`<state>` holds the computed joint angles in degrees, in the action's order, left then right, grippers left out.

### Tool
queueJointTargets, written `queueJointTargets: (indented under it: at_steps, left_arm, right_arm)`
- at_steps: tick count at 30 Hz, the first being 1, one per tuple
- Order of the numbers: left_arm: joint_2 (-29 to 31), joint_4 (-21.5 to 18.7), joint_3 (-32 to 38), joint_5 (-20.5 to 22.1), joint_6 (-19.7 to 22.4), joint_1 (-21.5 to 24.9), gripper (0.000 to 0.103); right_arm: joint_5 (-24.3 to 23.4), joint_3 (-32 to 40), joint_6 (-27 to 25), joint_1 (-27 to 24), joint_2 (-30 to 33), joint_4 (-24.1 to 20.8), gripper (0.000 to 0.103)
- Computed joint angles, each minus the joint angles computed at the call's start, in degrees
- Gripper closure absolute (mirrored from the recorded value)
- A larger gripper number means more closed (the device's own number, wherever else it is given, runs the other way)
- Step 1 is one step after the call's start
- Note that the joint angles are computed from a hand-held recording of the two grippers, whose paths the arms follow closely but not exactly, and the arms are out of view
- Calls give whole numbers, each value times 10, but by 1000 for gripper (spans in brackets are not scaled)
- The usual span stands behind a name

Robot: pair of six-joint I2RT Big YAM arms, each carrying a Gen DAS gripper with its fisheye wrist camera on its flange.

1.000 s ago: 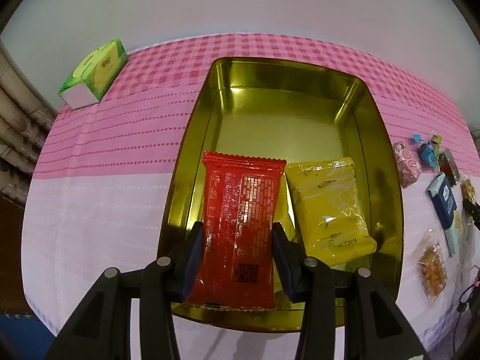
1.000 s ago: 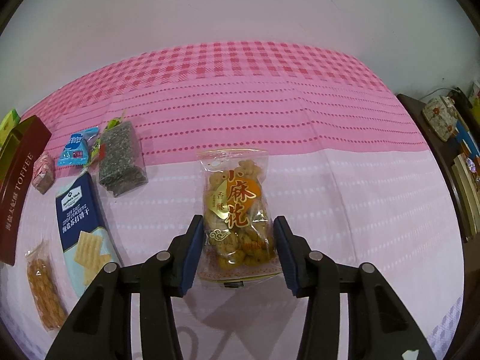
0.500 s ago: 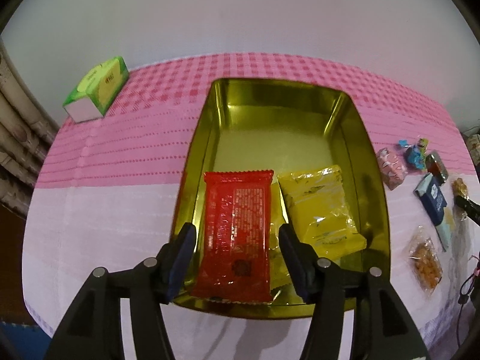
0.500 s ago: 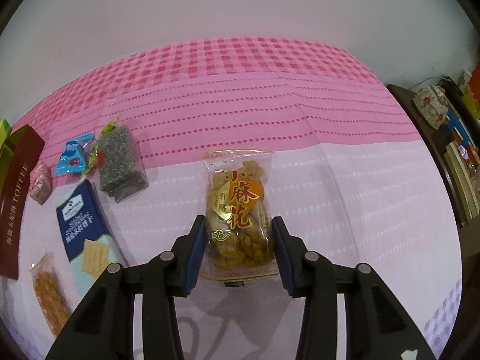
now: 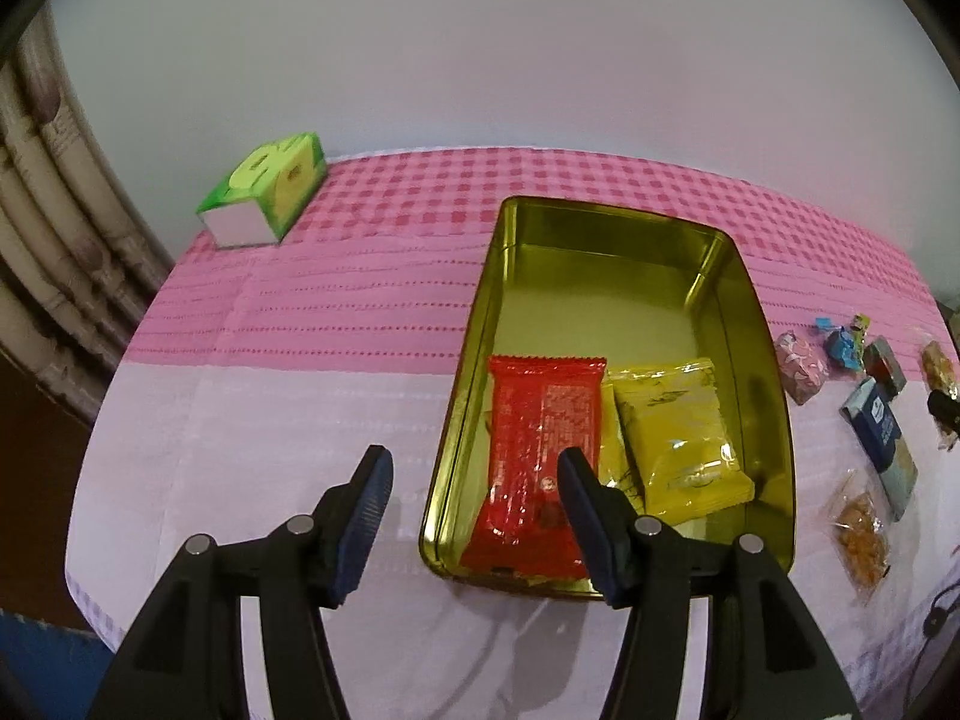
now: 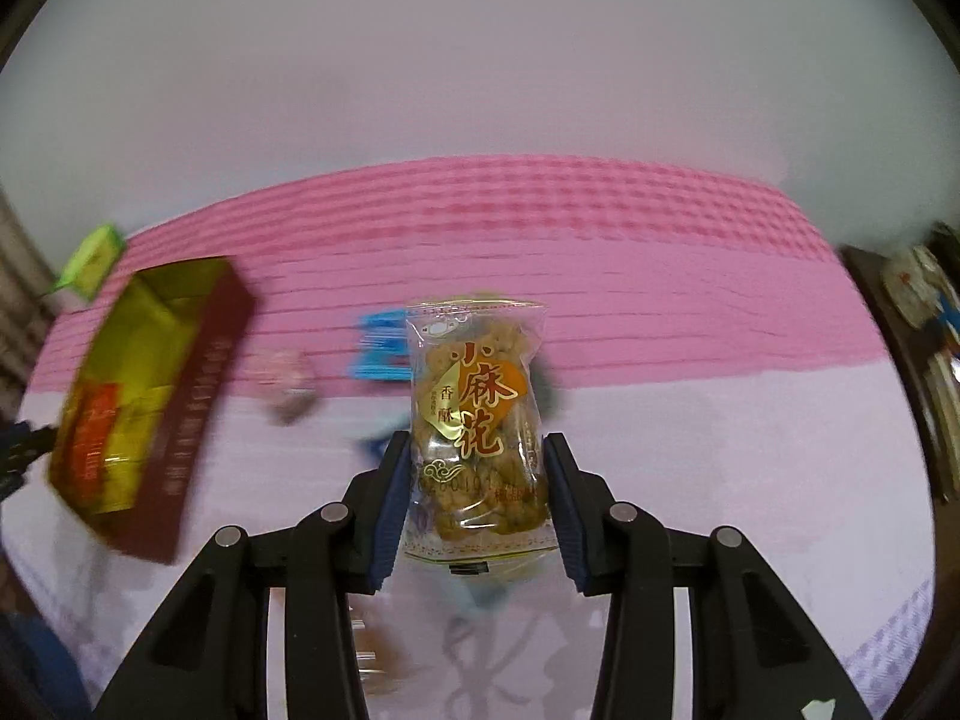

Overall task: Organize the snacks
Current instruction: 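Carry the dough-twist bag with the right tool into the tin and release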

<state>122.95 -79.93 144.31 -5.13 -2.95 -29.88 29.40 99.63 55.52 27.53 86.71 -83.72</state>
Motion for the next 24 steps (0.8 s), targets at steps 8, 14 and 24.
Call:
queueJointTargets:
  at_steps: [8, 14, 24]
  left_arm:
    - [-9, 1, -20, -1, -19, 10, 45]
    - [-5, -1, -13, -10, -32, 23, 45]
    - [5, -14, 3, -23, -41, 35, 45]
  right_arm:
    - [-41, 148, -59, 42, 111, 22, 64]
    - [-70, 247, -90, 59, 190, 9, 64]
    - [-102, 355, -110, 67, 284, -30, 64]
